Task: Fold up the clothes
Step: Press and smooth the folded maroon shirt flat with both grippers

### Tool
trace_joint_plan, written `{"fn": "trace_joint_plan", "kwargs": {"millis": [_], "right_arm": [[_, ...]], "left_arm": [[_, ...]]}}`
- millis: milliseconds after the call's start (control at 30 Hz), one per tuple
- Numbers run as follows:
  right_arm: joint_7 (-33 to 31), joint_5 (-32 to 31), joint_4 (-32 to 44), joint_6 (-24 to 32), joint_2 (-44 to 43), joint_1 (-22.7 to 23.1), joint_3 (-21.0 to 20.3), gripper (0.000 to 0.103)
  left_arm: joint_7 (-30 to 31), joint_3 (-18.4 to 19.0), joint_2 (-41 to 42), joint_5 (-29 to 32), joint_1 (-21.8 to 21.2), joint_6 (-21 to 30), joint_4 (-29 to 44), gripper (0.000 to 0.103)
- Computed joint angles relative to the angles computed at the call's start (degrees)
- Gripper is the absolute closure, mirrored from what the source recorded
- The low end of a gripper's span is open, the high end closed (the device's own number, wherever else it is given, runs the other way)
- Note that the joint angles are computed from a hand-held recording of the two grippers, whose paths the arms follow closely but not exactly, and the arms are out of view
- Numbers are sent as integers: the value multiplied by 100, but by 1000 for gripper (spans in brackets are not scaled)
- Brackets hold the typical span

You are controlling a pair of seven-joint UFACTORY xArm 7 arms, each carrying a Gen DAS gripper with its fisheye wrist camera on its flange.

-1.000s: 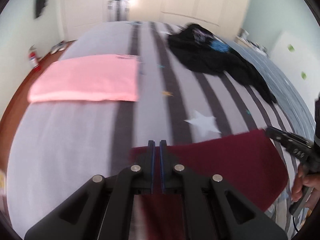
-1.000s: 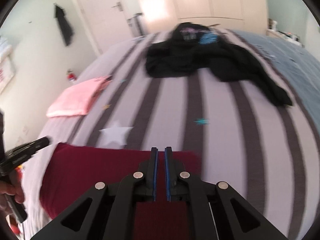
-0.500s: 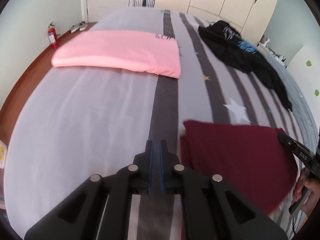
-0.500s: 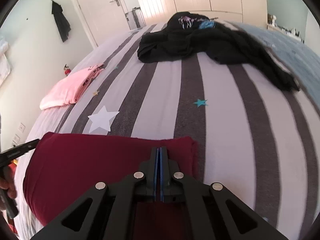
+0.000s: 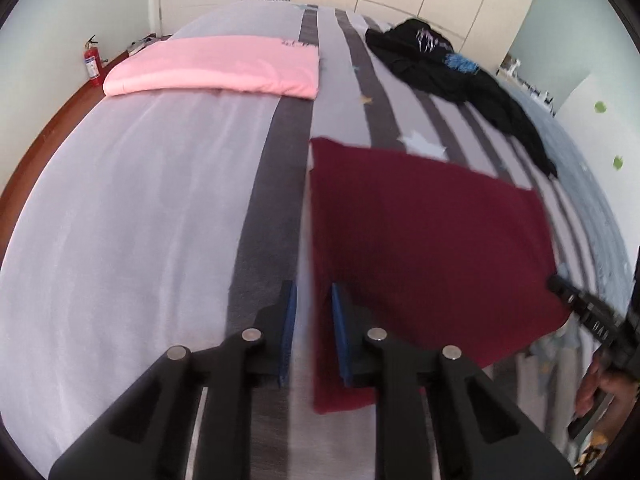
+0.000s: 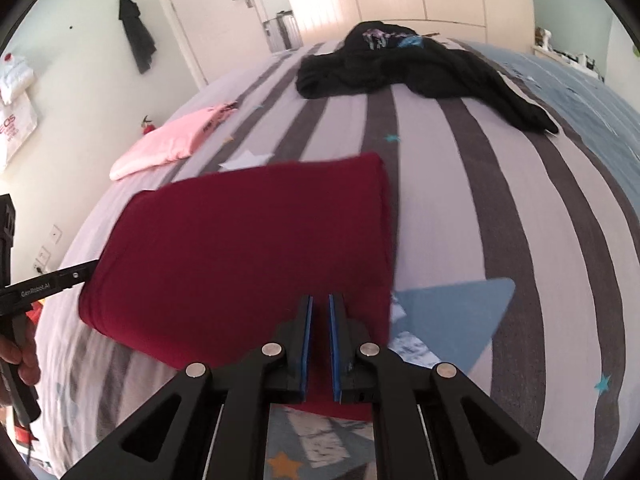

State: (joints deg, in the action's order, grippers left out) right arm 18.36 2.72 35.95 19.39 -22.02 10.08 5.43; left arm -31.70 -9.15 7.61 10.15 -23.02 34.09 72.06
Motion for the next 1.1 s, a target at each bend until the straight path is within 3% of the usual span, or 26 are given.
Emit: {"fn": "trace_joint_plan", "kwargs": {"millis": [33, 133, 300, 500, 733, 900, 1100], "right_arm": [[24, -57, -19, -27, 4, -53, 17, 98], [46, -159, 1, -75, 67, -179, -9, 99], [269, -302, 24, 81, -81, -353, 27, 92], [192, -18, -44, 71, -493, 6, -10, 92], [-104, 658, -28, -405, -255, 884, -26, 92], [135, 556, -85, -713, -19, 856, 255, 92], [47, 736, -348, -927, 114, 1114, 48, 94]], "left_arm": [[-127, 45, 18, 214, -33, 179, 22, 102], [-478, 119, -61, 444, -21, 439, -62, 103], [-1002, 16, -668, 818, 55, -54, -472, 103], [-845, -350, -664, 720, -148, -758, -404, 103], [-421, -409, -236, 225, -460, -1194, -214, 103], [-553, -347, -58, 273, -687, -1279, -267, 103], [-933, -256, -1, 377, -806, -1450, -607, 103]]}}
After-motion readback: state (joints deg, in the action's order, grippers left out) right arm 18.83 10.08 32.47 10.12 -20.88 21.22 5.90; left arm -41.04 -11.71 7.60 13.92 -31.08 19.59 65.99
